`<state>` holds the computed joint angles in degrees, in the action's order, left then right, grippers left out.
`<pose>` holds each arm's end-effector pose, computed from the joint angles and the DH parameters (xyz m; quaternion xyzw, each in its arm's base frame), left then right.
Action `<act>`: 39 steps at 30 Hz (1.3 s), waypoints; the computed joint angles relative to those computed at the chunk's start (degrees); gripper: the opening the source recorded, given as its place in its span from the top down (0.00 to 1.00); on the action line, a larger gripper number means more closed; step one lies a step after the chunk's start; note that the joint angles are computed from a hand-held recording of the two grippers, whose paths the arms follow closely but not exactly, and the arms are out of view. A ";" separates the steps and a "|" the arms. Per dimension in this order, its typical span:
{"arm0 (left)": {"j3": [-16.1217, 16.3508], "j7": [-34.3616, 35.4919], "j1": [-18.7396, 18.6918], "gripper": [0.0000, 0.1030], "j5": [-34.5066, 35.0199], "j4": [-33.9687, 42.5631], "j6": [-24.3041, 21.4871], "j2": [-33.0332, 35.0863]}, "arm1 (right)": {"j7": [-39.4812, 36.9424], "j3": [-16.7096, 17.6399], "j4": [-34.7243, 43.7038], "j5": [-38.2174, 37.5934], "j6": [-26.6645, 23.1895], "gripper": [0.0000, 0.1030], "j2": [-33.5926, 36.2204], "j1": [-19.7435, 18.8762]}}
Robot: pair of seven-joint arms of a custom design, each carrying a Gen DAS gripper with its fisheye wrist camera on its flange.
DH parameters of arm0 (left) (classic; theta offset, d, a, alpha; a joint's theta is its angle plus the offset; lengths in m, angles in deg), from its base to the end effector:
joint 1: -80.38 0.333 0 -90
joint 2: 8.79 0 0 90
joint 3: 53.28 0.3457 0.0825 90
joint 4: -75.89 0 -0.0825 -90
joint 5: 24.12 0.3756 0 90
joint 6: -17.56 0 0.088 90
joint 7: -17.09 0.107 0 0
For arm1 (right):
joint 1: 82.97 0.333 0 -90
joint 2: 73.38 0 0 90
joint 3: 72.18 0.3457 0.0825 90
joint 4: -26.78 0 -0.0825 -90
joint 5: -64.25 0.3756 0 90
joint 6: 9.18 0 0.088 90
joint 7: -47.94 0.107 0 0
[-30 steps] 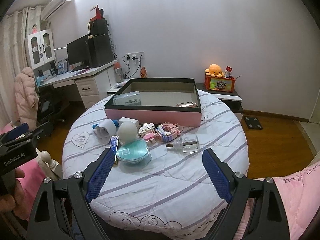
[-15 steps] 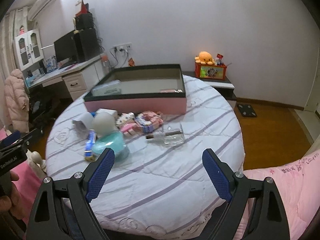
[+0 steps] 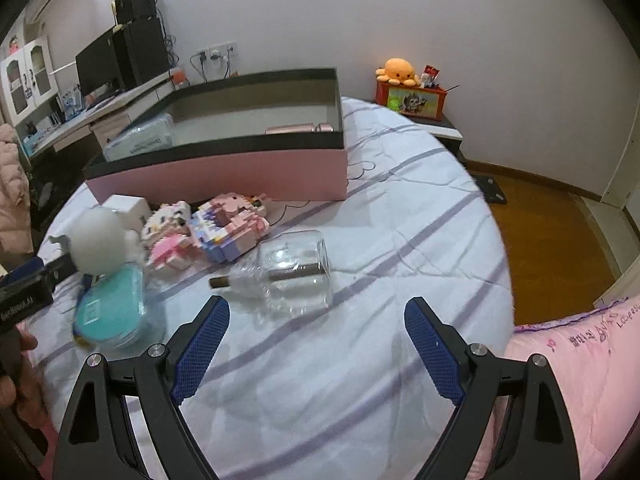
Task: Organize rigid objects
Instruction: 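Grasp the white plug adapter with the left tool while the right tool grasps the glass bottle, then lower both held items into the pink box and open both tools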
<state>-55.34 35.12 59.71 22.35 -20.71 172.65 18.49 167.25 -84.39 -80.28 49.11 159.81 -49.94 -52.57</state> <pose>0.6507 -0.2955 0.4072 -0.7290 0.5867 -0.2593 0.2391 0.6399 0.2476 0.4094 -0.6951 0.6321 -0.2146 0.2668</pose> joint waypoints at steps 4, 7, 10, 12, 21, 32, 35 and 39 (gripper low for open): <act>-1.91 5.05 1.20 0.00 -5.28 5.25 -4.34 3.39 | -4.89 3.87 3.78 3.26 -1.67 0.12 2.91 -3.29; -2.02 7.12 1.31 0.07 -7.03 6.35 -3.83 4.33 | -8.49 5.79 5.38 5.76 -1.86 0.12 3.92 -4.55; -0.86 6.87 0.49 0.28 -6.66 6.26 -2.78 4.32 | -9.50 4.33 7.47 5.77 -2.78 0.12 5.41 -3.06; -0.49 6.55 0.30 0.28 -6.25 5.24 -1.47 3.77 | -10.10 3.74 7.91 5.76 -2.61 0.25 5.71 -2.46; 2.21 0.89 -1.14 0.28 -1.60 -1.91 3.72 -0.89 | -12.02 4.18 2.66 9.09 2.07 0.38 2.74 -2.58; 0.48 -6.72 -0.01 0.28 9.81 -7.04 3.10 -7.55 | -17.49 6.63 -3.69 14.22 6.95 0.38 -3.46 -3.22; -0.38 -6.06 0.44 0.28 11.86 -4.92 2.54 -7.84 | -20.08 8.14 -2.05 15.16 6.84 0.38 -3.97 -4.10; -1.33 -1.77 1.12 0.28 11.22 0.42 1.60 -6.21 | -23.01 9.06 4.03 15.97 4.64 0.38 -2.39 -4.73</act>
